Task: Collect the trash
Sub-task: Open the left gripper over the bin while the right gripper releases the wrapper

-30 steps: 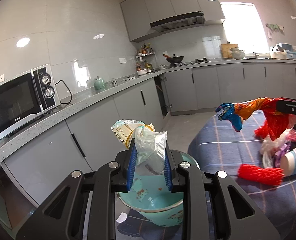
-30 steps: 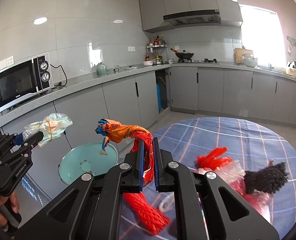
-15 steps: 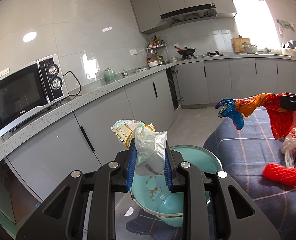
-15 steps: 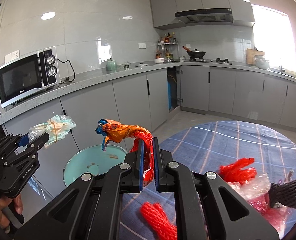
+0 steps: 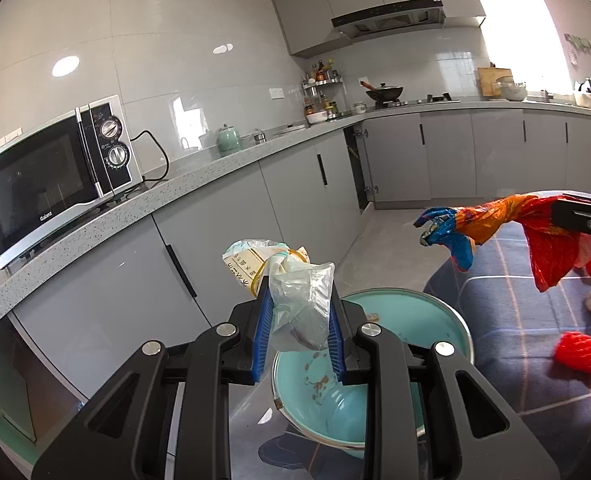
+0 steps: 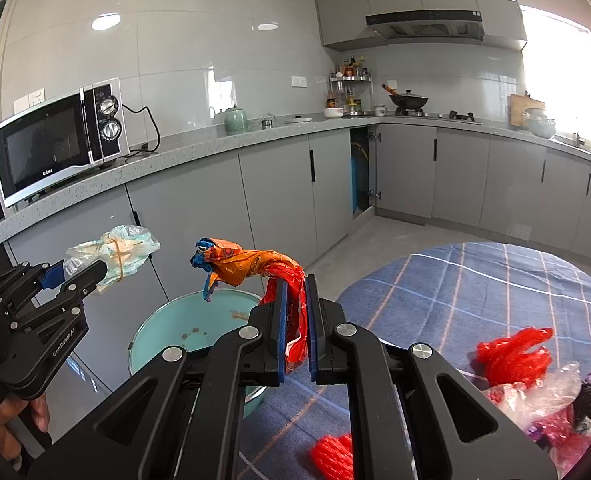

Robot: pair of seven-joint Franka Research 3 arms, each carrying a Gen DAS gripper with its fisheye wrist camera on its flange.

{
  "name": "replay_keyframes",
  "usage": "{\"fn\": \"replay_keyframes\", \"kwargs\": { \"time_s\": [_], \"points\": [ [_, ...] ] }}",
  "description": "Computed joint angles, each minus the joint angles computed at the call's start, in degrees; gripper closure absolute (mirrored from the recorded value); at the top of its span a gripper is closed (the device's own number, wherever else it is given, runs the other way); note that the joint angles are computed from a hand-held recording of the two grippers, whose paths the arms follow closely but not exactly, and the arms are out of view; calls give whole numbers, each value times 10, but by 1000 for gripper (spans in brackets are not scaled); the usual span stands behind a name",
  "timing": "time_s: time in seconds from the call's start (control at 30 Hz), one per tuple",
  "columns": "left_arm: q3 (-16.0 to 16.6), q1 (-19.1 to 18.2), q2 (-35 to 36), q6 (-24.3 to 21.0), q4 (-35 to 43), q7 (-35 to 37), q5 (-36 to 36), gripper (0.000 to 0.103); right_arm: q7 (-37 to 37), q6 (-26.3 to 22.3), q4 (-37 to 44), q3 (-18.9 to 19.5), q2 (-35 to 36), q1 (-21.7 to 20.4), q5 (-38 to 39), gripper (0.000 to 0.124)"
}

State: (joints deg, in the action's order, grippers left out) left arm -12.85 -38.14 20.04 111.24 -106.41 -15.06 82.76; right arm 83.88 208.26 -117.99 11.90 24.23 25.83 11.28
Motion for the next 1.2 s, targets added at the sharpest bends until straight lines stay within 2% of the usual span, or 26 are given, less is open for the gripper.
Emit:
{"fn": "replay_keyframes", "kwargs": {
  "time_s": [0.77,1.07,1.2],
  "points": [
    [11,17,11,26,2,-5,-18,77,-51,-63,96,-11,62,29,29,115],
    [14,6,24,-12,16,13,-21,76,-67,-72,112,-19,75,42,43,115],
    [14,7,22,-13,14,12,-26,76,-71,-78,121,-25,82,48,54,115]
  ]
}}
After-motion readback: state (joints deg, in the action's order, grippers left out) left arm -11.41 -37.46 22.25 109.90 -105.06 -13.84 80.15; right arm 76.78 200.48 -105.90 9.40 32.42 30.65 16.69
